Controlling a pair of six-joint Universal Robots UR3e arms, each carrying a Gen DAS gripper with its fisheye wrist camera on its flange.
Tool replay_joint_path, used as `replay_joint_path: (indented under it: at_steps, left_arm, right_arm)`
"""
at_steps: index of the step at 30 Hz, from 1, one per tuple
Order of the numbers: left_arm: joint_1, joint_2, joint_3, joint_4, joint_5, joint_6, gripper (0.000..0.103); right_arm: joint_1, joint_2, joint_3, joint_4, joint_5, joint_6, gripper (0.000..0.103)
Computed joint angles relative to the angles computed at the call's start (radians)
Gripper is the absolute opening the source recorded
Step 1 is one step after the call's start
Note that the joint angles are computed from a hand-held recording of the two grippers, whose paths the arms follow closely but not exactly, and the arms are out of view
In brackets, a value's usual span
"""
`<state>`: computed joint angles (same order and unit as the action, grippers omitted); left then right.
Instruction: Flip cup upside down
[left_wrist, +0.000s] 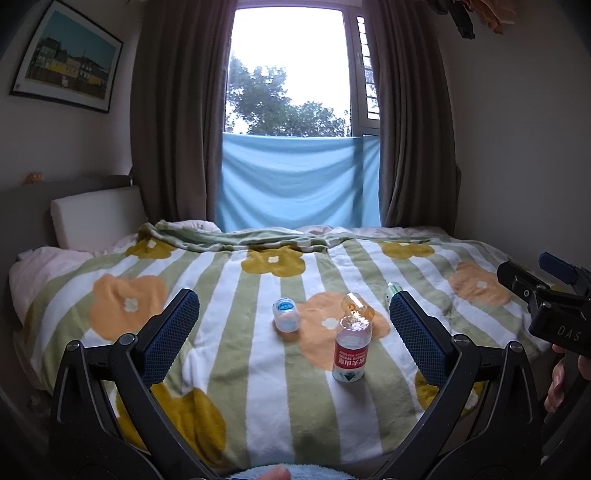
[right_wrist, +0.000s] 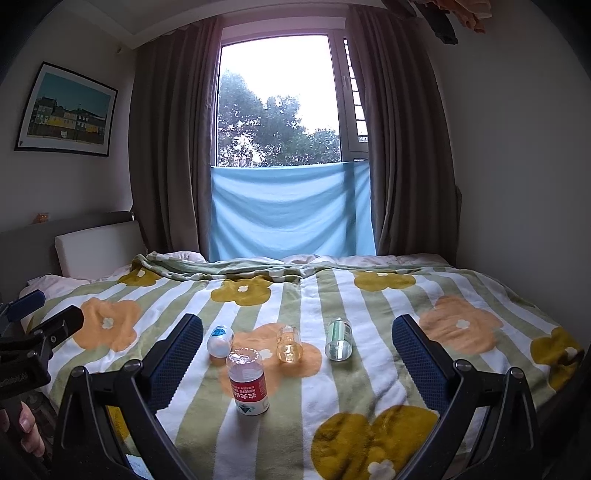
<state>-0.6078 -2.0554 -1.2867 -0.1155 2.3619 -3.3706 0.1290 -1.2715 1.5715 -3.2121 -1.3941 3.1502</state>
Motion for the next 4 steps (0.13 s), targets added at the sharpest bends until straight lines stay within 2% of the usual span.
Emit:
replay_joint_path:
  at_steps: [4]
  left_arm:
    - [-0.007,-0.018,0.021,-0.001,0.03,0.001,0.103]
  right_arm:
    - [0.008,0.006,-0.012,0.005,-0.005,-0.003,0.102]
